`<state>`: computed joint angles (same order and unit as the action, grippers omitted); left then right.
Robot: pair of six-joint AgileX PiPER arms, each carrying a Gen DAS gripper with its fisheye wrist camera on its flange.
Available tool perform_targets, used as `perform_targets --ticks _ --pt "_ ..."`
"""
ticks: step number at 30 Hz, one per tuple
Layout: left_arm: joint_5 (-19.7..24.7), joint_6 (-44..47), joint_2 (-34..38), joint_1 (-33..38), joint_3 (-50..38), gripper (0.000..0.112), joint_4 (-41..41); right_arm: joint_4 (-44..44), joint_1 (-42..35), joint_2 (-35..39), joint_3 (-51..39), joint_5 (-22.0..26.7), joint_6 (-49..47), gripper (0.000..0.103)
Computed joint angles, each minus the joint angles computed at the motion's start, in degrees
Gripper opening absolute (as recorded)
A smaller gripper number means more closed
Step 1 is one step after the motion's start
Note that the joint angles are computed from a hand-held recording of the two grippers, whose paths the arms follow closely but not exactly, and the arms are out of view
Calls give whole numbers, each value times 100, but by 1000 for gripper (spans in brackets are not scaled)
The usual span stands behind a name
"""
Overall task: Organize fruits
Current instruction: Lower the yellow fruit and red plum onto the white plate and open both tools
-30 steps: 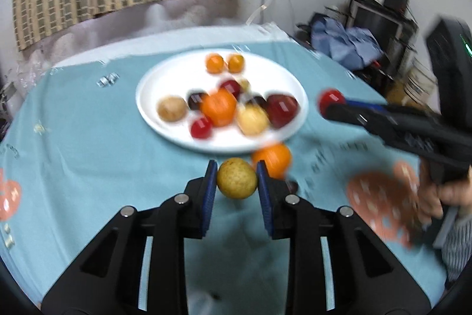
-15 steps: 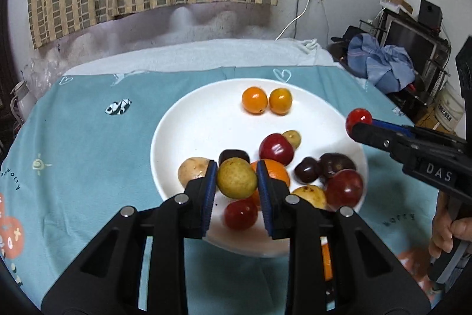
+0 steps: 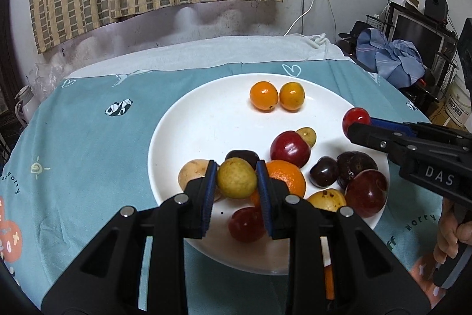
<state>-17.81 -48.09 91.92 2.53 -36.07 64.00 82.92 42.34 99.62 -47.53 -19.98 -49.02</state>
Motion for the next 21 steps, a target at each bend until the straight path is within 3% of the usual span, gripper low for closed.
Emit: perform_targets --ticks 3,5,6,13,16,21 --pt "38 407 -31 -53 45 37 -428 -28 -51 35 -12 70 63 28" --pt "13 951 -66 -73 128 55 -975 -42 -118 49 -11 210 128 29" --pt "-7 1057 -82 -75 151 57 -1077 -28 -140 57 -9 251 150 29" --pt "-14 1447 -191 -151 259 61 -1345 -89 -145 51 23 281 297 33" --pt "-30 1601 -251 -149 303 62 -1492 -168 -13 -21 91 -40 449 59" --pt "-41 1671 -352 -127 378 63 -1556 -275 126 -194 179 -272 506 59"
